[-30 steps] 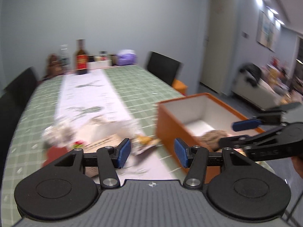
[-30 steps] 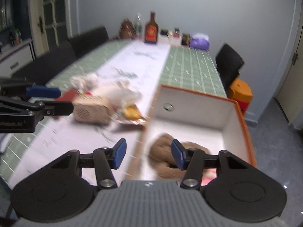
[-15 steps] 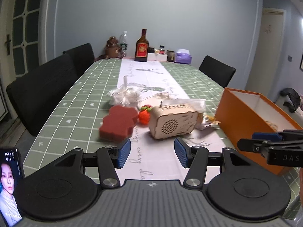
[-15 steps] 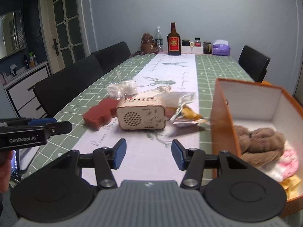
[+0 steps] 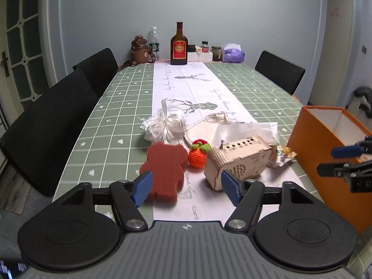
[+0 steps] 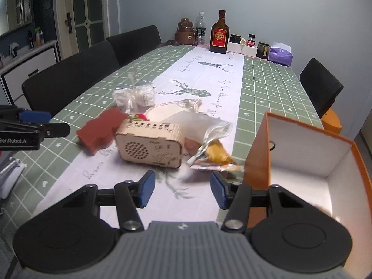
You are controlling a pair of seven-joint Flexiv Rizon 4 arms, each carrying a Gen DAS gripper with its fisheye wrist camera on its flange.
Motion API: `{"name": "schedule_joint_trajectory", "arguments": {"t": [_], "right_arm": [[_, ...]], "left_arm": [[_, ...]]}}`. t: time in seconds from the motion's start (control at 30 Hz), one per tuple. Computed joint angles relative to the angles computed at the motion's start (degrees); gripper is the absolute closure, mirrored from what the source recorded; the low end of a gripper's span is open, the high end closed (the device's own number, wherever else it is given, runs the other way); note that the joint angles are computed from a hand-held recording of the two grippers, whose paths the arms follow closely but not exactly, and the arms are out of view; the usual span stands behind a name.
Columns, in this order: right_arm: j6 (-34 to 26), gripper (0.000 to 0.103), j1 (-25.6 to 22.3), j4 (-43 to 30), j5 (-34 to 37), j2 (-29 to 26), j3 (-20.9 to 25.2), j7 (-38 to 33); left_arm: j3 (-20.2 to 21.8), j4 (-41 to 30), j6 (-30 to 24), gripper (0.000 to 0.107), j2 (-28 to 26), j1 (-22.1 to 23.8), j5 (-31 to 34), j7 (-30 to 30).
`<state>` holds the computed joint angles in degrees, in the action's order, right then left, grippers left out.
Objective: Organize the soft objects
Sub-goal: 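Move both tools back over the red sponge and the wrapped snack packet, then grasp the red bear sponge with the left gripper while the right gripper grasps the yellow snack packet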
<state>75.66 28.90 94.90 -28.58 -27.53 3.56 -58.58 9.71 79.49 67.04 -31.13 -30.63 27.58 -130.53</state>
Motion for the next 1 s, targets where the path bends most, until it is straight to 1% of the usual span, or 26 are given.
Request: {"name": "schedule_joint_trajectory", "arguments": {"t": [0.1, 0.2, 0.27, 0.37, 0.43, 0.47, 0.5, 0.57, 0.63, 0.73, 0.83, 0.9, 1.0], "right_arm": [[-4.4, 0.05, -1.6, -5.1, 1.6, -2.9, 2.2, -5.1], [-9.5, 0.05, -3.1, -10.9, 4.6, -6.2, 4.9, -11.9], [-13.5, 0.05, -3.3, -14.8, 6.3, -8.4, 5.7, -16.3], [-20.0, 0.05, -3.5, -21.0, 9.3, -11.5, 6.7, -22.5], [-24.7, 0.05, -3.1, -25.3, 10.8, -13.5, 6.5, -25.7], [-26.5, 0.049, -2.7, -27.1, 11.3, -14.5, 6.2, -26.9], [-28.6, 0.043, -2.4, -29.1, 11.8, -15.5, 6.0, -28.2], [-31.8, 0.038, -2.1, -32.5, 13.2, -17.1, 5.9, -30.6], [-34.6, 0.037, -1.4, -35.5, 13.9, -18.7, 5.4, -32.5], [-38.7, 0.037, -0.1, -40.2, 14.1, -21.5, 4.0, -33.9], [-43.6, 0.036, 0.9, -45.4, 14.8, -24.4, 3.1, -34.0], [-44.8, 0.036, 1.6, -47.6, 14.6, -25.8, 2.2, -33.8], [-45.3, 0.036, 2.3, -48.9, 14.2, -26.7, 1.2, -34.1]], "left_arm": [[-1.9, -4.2, -4.7, 0.023, -2.8, 2.2, -2.8, 5.1], [-0.7, -9.6, -11.6, 0.021, -5.8, 1.6, -2.7, 6.5], [-0.5, -12.0, -14.6, 0.02, -7.3, 1.5, -2.2, 7.6], [-3.0, -12.9, -15.8, 0.019, -8.6, 3.8, -4.8, 11.9], [-3.1, -13.3, -16.3, 0.019, -9.3, 4.2, -6.0, 12.0], [-2.9, -13.5, -16.6, 0.019, -9.5, 4.2, -6.2, 12.0], [-2.7, -13.8, -16.9, 0.019, -9.8, 4.2, -6.3, 12.3], [-3.1, -14.4, -17.4, 0.019, -10.4, 4.6, -7.0, 13.5], [-3.2, -14.9, -17.6, 0.019, -11.0, 4.9, -7.6, 14.2], [-2.8, -16.2, -18.6, 0.018, -12.3, 4.8, -7.9, 14.9], [-3.4, -16.3, -17.6, 0.016, -13.1, 5.5, -9.0, 15.9], [-3.4, -16.7, -17.8, 0.016, -13.7, 5.5, -9.8, 16.2], [-3.3, -17.7, -19.8, 0.016, -14.7, 5.1, -10.2, 17.3]]}}
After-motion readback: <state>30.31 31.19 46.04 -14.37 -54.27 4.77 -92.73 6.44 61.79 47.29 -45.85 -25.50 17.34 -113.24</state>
